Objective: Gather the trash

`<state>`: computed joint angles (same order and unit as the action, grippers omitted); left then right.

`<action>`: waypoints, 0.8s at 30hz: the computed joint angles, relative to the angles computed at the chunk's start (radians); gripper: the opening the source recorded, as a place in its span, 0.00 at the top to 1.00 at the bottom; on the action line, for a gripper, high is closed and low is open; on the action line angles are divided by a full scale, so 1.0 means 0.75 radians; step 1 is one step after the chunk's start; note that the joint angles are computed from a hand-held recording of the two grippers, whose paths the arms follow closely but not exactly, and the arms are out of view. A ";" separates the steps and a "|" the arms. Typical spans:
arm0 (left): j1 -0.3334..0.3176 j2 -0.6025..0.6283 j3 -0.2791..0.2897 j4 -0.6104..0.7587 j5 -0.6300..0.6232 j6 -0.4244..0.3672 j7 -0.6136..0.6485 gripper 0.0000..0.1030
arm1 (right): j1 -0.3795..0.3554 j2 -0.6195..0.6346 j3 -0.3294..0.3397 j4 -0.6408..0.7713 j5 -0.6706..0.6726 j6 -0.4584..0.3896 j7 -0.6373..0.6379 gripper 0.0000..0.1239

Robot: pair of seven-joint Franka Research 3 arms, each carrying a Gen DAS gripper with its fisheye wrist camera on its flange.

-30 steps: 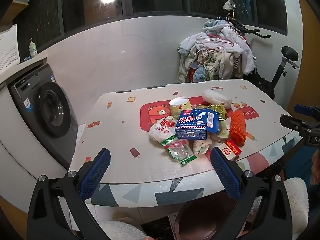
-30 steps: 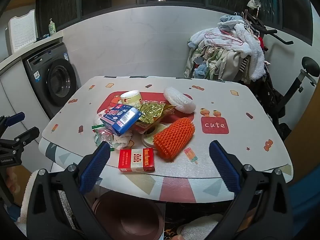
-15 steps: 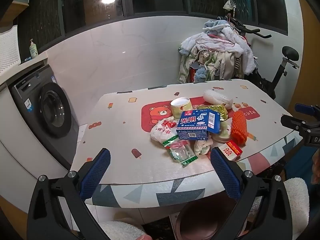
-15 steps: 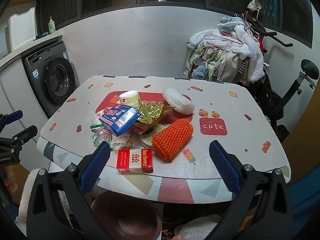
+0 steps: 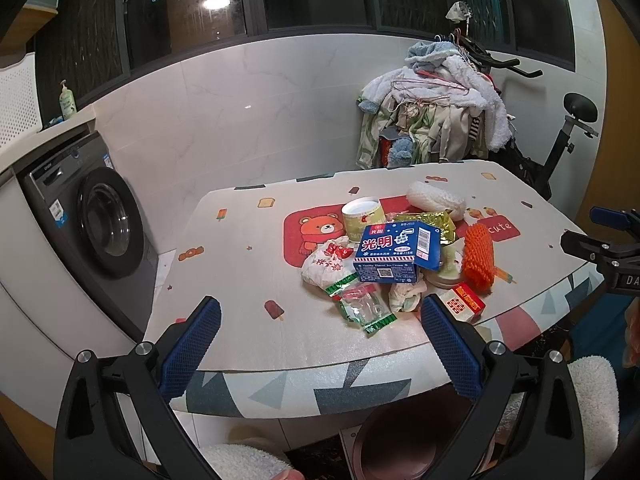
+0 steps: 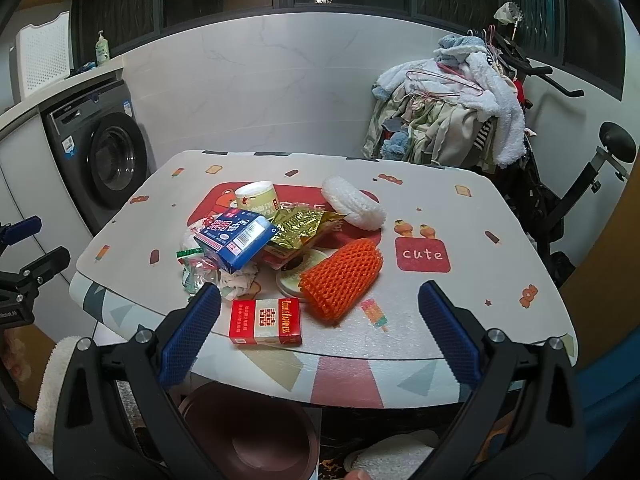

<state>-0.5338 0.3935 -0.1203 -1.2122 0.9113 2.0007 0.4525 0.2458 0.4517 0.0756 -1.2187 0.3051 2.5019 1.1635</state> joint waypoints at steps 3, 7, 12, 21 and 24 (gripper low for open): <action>-0.002 0.002 0.001 0.003 0.002 -0.004 0.003 0.05 | 0.006 -0.004 -0.006 -0.010 -0.012 0.015 0.008 0.21; 0.003 0.001 0.005 0.019 -0.008 -0.010 0.021 0.05 | 0.014 -0.010 -0.013 -0.024 -0.030 0.031 0.020 0.21; 0.007 -0.009 0.001 0.006 -0.005 -0.007 0.020 0.05 | 0.019 -0.018 -0.016 -0.037 -0.047 0.042 0.032 0.21; 0.011 -0.019 -0.004 -0.001 -0.003 -0.009 0.021 0.05 | 0.017 -0.024 -0.017 -0.045 -0.054 0.048 0.038 0.21; 0.014 -0.021 -0.004 -0.002 -0.006 -0.006 0.024 0.05 | 0.016 -0.026 -0.017 -0.048 -0.055 0.048 0.039 0.21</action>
<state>-0.5232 0.3777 -0.1236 -1.2140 0.9067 1.9962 0.4703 0.2578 0.4324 0.0631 -1.2550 0.2639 2.5378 1.1927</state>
